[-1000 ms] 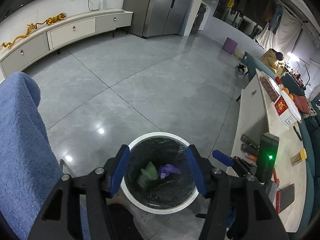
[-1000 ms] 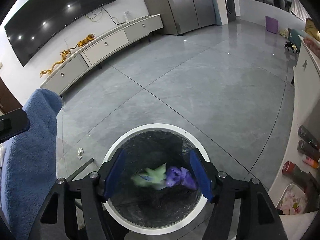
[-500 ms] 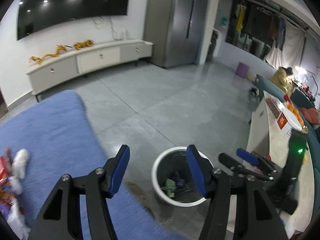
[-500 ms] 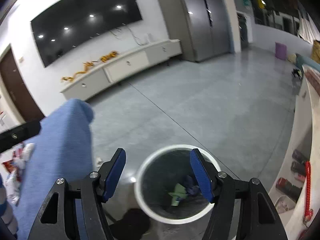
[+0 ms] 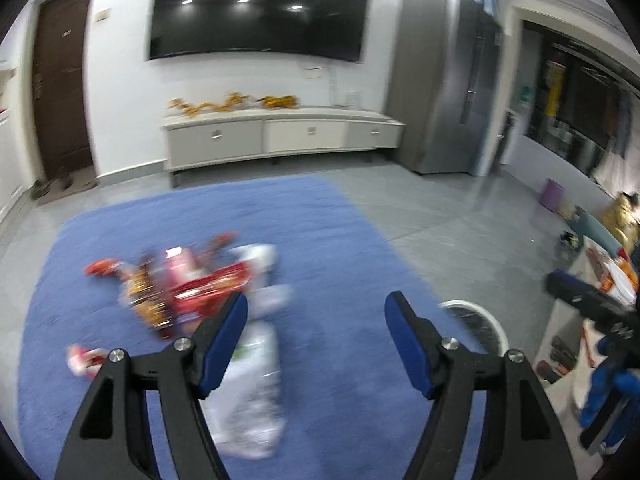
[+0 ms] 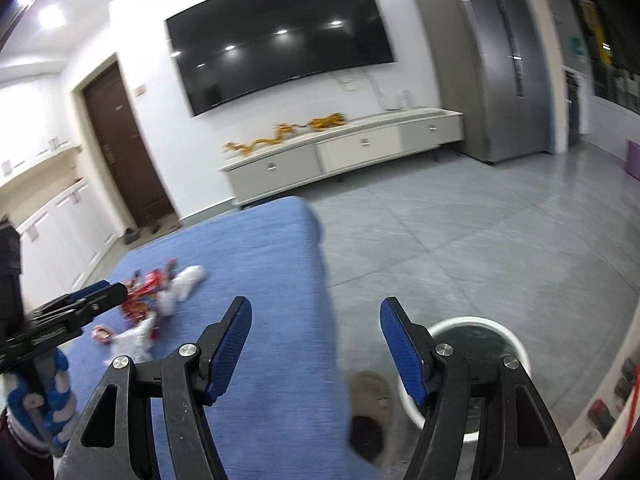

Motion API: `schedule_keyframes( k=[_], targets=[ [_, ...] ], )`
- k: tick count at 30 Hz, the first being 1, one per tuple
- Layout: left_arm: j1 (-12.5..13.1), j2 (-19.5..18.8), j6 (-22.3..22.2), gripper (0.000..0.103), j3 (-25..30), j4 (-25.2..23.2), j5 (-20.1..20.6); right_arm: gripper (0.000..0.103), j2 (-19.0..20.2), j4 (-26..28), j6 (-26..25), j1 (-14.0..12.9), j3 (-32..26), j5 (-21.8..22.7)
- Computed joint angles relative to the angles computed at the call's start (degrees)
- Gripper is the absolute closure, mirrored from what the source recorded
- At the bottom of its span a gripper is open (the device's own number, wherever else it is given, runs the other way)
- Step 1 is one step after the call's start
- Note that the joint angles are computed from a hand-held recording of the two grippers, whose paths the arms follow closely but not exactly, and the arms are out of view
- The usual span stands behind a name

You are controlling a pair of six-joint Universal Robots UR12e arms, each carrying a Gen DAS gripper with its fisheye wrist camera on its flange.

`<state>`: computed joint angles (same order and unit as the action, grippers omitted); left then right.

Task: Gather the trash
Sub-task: 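Move both grippers back to the wrapper pile on the rug, then grasp the purple bag with the left gripper while the right grasps the white plastic bag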

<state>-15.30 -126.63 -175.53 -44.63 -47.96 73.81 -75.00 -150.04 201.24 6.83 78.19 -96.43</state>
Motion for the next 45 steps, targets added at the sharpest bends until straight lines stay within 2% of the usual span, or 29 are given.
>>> schedule_keyframes(
  k=[2, 4, 8, 11, 16, 19, 24, 26, 30, 32, 37, 45],
  targets=[
    [1.29, 0.30, -0.87, 0.034, -1.06, -0.78, 1.45, 0.039, 1.20, 0.67, -1.73, 0.42, -1.61, 2.32],
    [2.67, -0.17, -2.74, 0.034, -0.61, -3.62, 1.83, 0.039, 2.45, 1.35, -2.85, 0.72, -3.05, 4.96],
    [4.38, -2.00, -4.90, 0.034, 2.06, -9.67, -0.27, 0.039, 4.95, 2.80, -4.11, 1.24, -5.46, 10.56],
    [4.96, -3.48, -4.89, 0.037, 4.23, -13.85, -1.43, 0.039, 7.03, 4.46, -4.72, 1.69, -7.43, 14.86],
    [4.98, -7.12, -4.25, 0.045, 10.17, -20.42, -2.89, 0.039, 10.42, 7.89, -6.27, 2.04, -10.82, 21.67],
    [5.29, -8.54, -5.32, 0.050, 12.35, -22.92, -5.00, 0.042, 11.95, 9.24, -7.17, 2.04, -12.32, 25.34],
    [5.80, -10.61, -6.19, 0.059, 15.74, -24.78, -7.50, 0.047, 14.91, 11.42, -8.43, 1.96, -15.60, 30.41],
    [5.87, -11.31, -5.91, 0.069, 16.94, -25.75, -8.23, 0.049, 15.84, 11.57, -8.45, 1.96, -16.42, 32.25],
    [5.59, -10.78, -4.63, 0.071, 15.89, -24.43, -7.22, 0.060, 17.55, 12.47, -8.75, 1.87, -18.24, 35.58],
    [5.44, -9.95, -4.48, 0.072, 14.35, -23.22, -7.02, 0.076, 17.97, 13.44, -9.53, 1.98, -18.81, 36.37],
    [5.31, -7.28, -5.02, 0.073, 9.82, -19.34, -5.35, 0.091, 16.98, 11.98, -11.22, 2.16, -17.45, 37.11],
    [4.07, -0.70, -2.61, 0.073, 0.01, -9.80, 0.93, 0.093, 12.38, 7.12, -11.13, 2.42, -10.92, 35.81]
  ],
)
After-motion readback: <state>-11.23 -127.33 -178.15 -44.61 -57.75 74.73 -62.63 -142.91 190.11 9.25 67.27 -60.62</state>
